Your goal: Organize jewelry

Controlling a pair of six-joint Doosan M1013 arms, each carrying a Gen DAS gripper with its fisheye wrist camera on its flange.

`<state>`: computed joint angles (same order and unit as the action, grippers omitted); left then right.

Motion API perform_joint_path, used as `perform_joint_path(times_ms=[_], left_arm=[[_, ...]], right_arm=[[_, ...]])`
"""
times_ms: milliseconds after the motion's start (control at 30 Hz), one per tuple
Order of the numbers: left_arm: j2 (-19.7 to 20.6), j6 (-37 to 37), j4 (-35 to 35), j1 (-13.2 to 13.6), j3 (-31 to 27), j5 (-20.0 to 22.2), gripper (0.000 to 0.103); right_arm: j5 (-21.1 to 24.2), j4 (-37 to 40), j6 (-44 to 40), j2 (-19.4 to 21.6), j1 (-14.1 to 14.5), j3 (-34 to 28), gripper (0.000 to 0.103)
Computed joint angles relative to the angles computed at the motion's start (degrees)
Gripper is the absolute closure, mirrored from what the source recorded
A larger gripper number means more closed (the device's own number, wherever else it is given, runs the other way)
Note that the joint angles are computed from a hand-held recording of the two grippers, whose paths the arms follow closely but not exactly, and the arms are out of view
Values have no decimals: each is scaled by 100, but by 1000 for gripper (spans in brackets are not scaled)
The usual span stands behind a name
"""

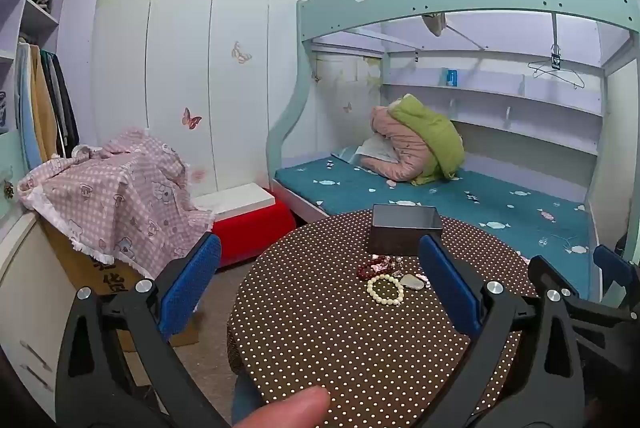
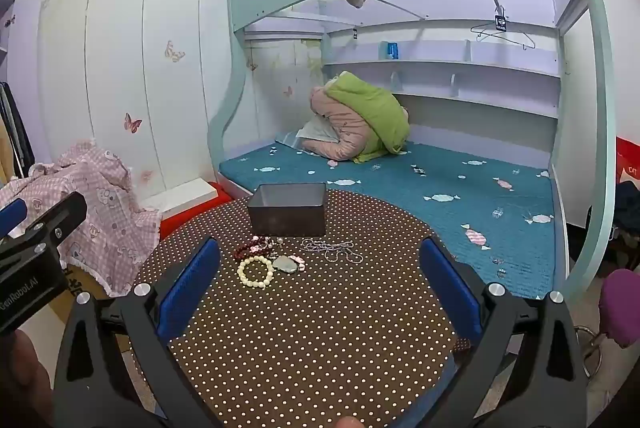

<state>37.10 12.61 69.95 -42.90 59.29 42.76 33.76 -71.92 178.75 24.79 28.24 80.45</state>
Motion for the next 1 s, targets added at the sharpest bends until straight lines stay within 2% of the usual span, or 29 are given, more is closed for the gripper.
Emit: perform_joint_path(times_ms=[467, 800, 1000], left_arm=[[28, 13, -25, -2, -52, 61, 5], [45, -26, 77, 42, -70, 28, 5], [105, 76, 26, 62, -165, -16, 5]], right_arm=[[36, 218, -347, 22, -29, -216, 7], [82, -221, -43, 36, 14, -127, 7], [83, -212, -146, 74, -21, -193, 7]])
